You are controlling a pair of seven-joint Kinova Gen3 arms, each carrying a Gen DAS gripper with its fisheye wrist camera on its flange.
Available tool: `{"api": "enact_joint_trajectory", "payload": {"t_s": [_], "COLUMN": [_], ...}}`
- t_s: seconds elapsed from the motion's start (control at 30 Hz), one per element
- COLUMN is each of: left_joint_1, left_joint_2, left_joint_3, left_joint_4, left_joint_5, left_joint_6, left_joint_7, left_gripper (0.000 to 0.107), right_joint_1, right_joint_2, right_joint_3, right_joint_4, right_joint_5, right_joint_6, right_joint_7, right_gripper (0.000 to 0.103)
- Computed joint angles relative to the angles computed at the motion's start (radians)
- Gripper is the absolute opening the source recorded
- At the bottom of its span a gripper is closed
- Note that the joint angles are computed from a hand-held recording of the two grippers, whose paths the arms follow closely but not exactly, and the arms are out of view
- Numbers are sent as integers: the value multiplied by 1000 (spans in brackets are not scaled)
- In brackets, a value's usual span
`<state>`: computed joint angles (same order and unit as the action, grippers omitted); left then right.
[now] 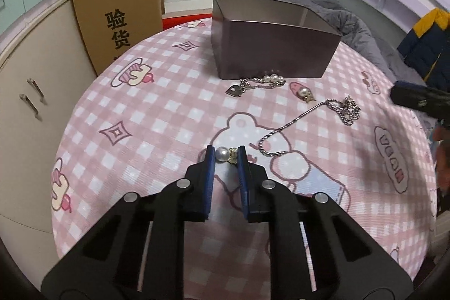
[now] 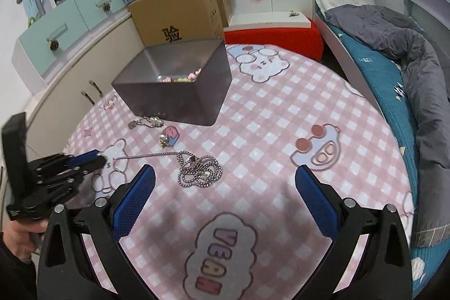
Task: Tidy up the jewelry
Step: 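Grasp the tangled silver chain with the right gripper while the left grasps a pearl earring, then carry both held pieces into the grey box and open both grippers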
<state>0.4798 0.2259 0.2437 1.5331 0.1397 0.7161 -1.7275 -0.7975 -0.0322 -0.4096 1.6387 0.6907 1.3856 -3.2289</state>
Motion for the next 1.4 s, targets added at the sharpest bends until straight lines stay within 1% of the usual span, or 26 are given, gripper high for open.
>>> {"api": "enact_joint_trajectory", "payload": {"t_s": [0.17,0.2,0.23,0.27,0.3,0.33,0.37,0.43,0.53,0.6,0.83,0.97,1.07,1.13,1.23,1.4], "left_joint_1": [-11,-12,-16,-22,-25,-29,-30,-40,-52,-63,-88,-92,-91,-89,-80,-59], "left_joint_2": [2,4,4,4,4,2,-2,-8,-25,-36,-77,-92,-89,-74,-46,16], "left_joint_3": [8,8,10,12,12,12,12,12,12,14,12,11,10,11,13,19], "left_joint_4": [0,-3,-3,-3,-4,-3,-2,2,7,10,-17,-61,-99,-142,-203,-327], "left_joint_5": [29,32,42,54,62,70,74,90,113,138,200,221,231,238,233,211], "left_joint_6": [-8,-8,-9,-9,-9,-9,-10,-10,-15,-18,-21,-9,2,17,29,74], "left_joint_7": [-26,-28,-32,-38,-42,-46,-47,-59,-73,-87,-129,-145,-152,-151,-139,-119], "left_gripper": [16,16,16,16,16,16,16,16,16,16,16,16,16,16,16,16], "right_joint_1": [24,27,29,13,-11,-17,-20,-30,-51,-69,-107,-132,-148,-147,-129,-75], "right_joint_2": [42,55,78,97,111,112,106,97,89,70,52,57,61,64,60,66], "right_joint_3": [42,50,49,58,67,66,74,77,71,57,17,1,4,14,33,72], "right_joint_4": [2,-4,-17,-28,-36,-39,-38,-38,-49,-66,-208,-285,-342,-376,-410,-459], "right_joint_5": [-30,-37,-41,-30,-9,-4,-16,-20,4,39,168,239,295,324,330,292], "right_joint_6": [-81,-91,-85,-63,-46,-46,-63,-79,-70,-48,48,103,129,132,94,21], "right_joint_7": [110,139,167,186,197,204,214,233,228,220,310,368,420,457,496,561], "right_gripper": [94,90,73,60,49,33,30,29,28,28,28,28,28,28,28,28]}}
